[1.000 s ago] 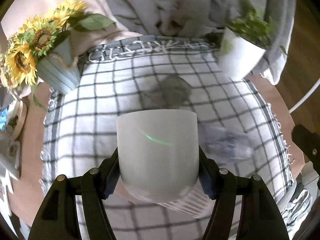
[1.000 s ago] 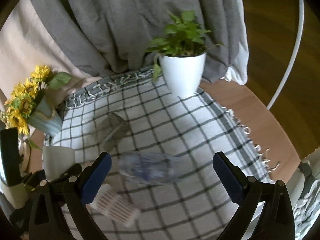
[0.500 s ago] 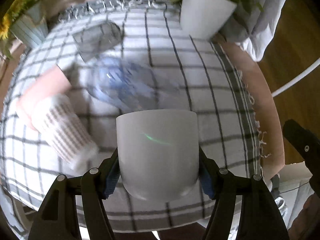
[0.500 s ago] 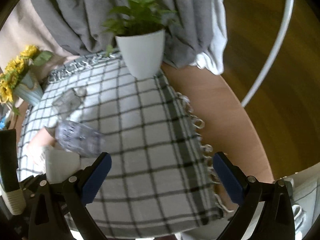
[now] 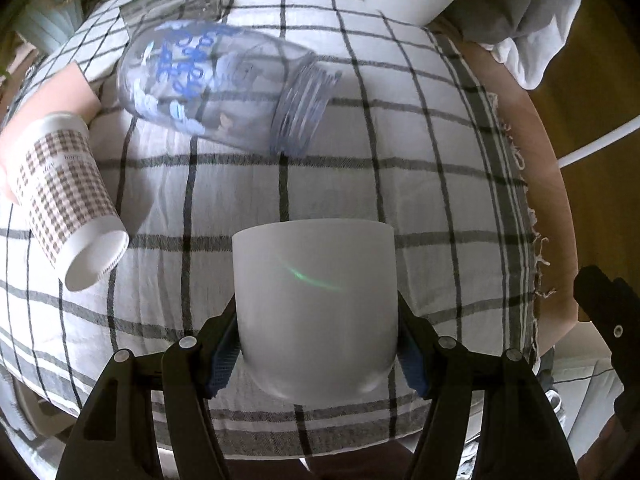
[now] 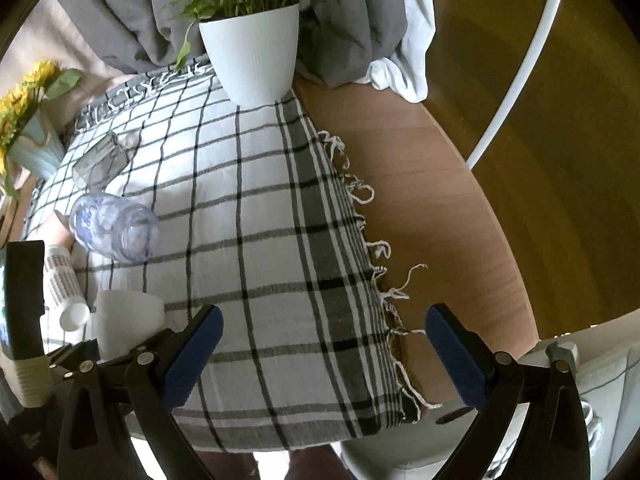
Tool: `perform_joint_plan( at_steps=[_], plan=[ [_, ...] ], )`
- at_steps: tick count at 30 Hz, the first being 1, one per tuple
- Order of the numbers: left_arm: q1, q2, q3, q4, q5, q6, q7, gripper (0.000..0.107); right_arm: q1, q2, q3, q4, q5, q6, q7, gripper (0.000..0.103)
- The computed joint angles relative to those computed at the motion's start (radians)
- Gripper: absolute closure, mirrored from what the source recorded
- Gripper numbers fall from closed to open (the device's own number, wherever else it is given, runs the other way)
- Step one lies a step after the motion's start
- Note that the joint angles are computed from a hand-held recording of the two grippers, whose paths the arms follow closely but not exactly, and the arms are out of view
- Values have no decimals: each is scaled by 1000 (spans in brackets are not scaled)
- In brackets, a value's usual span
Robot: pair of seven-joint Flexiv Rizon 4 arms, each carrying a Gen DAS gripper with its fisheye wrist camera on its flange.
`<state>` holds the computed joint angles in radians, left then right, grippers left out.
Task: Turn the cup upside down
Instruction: 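Carry the held cup across the cloth, lower it and open the left gripper, then withdraw the left gripper while moving the right gripper toward the white cup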
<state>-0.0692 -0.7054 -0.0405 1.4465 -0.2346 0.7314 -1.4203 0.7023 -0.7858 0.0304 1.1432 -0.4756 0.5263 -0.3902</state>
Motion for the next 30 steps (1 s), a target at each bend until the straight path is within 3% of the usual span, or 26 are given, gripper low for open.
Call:
perform_joint_plan(
  at_steps=[5, 7, 10, 17, 22, 30],
  plan=[
    [-3, -9, 1, -13, 5, -9, 2, 39, -1, -8, 5, -8, 10, 0, -9, 1],
    [-3, -8, 1, -16, 9, -11, 6, 28, 1, -10, 4, -11, 11, -1, -9, 1],
    [-3, -3, 0, -16, 7, 3, 7, 22, 2, -9, 3, -11, 12, 2, -9, 1],
    [-3, 30, 5, -10, 30, 27, 43, 18, 18, 14, -14, 2, -25, 12, 15, 1],
    [-8, 81, 30, 36, 58, 116, 43, 11, 26, 32, -22, 16, -59, 44, 44, 1],
    [6, 140, 79, 92, 105, 196, -41, 10, 25, 3, 2, -32, -28, 68, 47, 1]
  ],
)
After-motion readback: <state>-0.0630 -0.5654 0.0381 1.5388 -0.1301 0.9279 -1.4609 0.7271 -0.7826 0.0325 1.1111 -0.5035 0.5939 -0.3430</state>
